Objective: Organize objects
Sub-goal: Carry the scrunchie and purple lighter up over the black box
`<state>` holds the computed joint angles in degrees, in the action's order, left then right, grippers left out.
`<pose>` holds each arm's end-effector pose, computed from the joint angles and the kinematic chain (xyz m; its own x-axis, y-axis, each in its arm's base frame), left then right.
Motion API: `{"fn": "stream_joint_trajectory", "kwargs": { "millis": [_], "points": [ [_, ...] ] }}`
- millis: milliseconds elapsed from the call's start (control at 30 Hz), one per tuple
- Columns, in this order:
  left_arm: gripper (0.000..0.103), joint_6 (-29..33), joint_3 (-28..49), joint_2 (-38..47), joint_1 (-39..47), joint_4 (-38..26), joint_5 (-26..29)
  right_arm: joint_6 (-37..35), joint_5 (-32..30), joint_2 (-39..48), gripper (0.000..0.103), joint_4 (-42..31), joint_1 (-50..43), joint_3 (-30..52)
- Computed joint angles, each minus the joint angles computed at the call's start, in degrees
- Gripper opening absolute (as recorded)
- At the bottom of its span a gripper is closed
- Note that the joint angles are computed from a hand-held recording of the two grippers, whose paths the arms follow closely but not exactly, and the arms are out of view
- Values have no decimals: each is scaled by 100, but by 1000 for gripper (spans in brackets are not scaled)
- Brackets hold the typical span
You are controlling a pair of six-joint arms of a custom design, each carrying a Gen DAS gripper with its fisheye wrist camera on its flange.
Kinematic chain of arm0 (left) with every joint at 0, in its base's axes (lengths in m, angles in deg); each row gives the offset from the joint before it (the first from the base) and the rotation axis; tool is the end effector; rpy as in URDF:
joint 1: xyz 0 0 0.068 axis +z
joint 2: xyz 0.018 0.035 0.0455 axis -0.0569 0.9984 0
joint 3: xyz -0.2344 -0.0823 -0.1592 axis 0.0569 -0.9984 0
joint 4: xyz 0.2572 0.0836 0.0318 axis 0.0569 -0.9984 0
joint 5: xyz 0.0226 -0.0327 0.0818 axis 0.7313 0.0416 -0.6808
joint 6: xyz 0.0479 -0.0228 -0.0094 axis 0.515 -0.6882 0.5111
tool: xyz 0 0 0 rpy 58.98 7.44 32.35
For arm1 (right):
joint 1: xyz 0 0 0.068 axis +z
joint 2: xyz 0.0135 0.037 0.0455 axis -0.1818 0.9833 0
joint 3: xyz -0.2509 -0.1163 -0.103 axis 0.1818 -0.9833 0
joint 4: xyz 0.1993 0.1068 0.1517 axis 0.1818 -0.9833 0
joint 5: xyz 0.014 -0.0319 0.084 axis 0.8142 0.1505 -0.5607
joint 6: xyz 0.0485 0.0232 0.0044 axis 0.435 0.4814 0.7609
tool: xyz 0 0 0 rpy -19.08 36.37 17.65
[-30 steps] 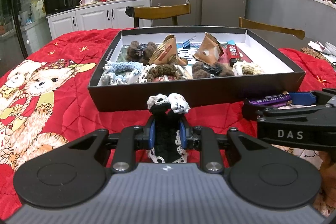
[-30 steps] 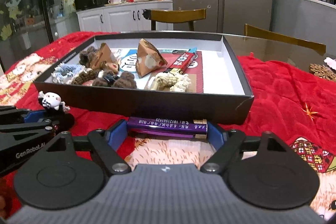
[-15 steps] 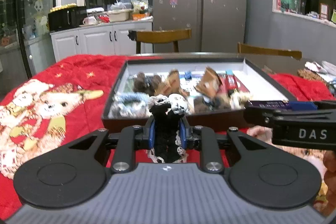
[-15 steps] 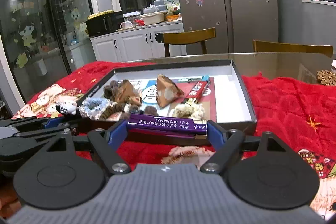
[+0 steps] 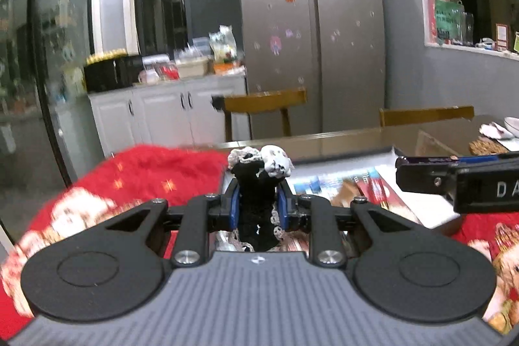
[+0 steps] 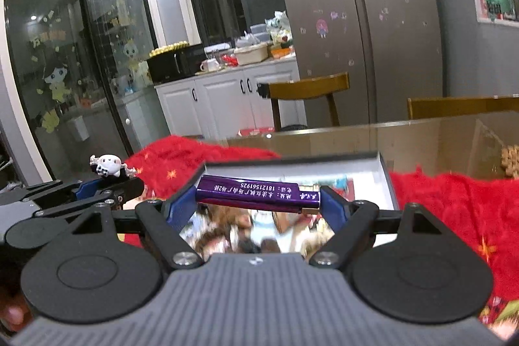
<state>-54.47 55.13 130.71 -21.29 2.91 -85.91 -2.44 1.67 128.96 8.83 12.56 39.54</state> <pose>0.2374 -0.0532 0.1092 -0.3442 -0.0381 -0.9381 -0.3876 0.9158 0.1050 0.3258 0.1527 0.1279 -0.4285 -0.1145 -0.8963 -0.6438 0.7346 0.2140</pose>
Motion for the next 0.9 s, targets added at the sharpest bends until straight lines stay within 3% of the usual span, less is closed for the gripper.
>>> {"fn": "stream_joint_trajectory", "kwargs": {
  "millis": [167, 400, 600, 900],
  "points": [
    [27, 30, 380, -932, 246, -1206, 87, 233, 39, -115, 81, -646, 90, 621],
    [27, 267, 919, -1520, 995, -1850, 908, 613, -194, 288, 81, -969, 149, 1576],
    [27, 182, 1694, -1075, 1639, -2190, 1647, 971, -108, 915, 81, -1198, 226, 2487],
    [27, 28, 3109, 413, 2465, -2479, 2624, 1234, 61, 2077, 81, -1808, 348, 3799]
  ]
}}
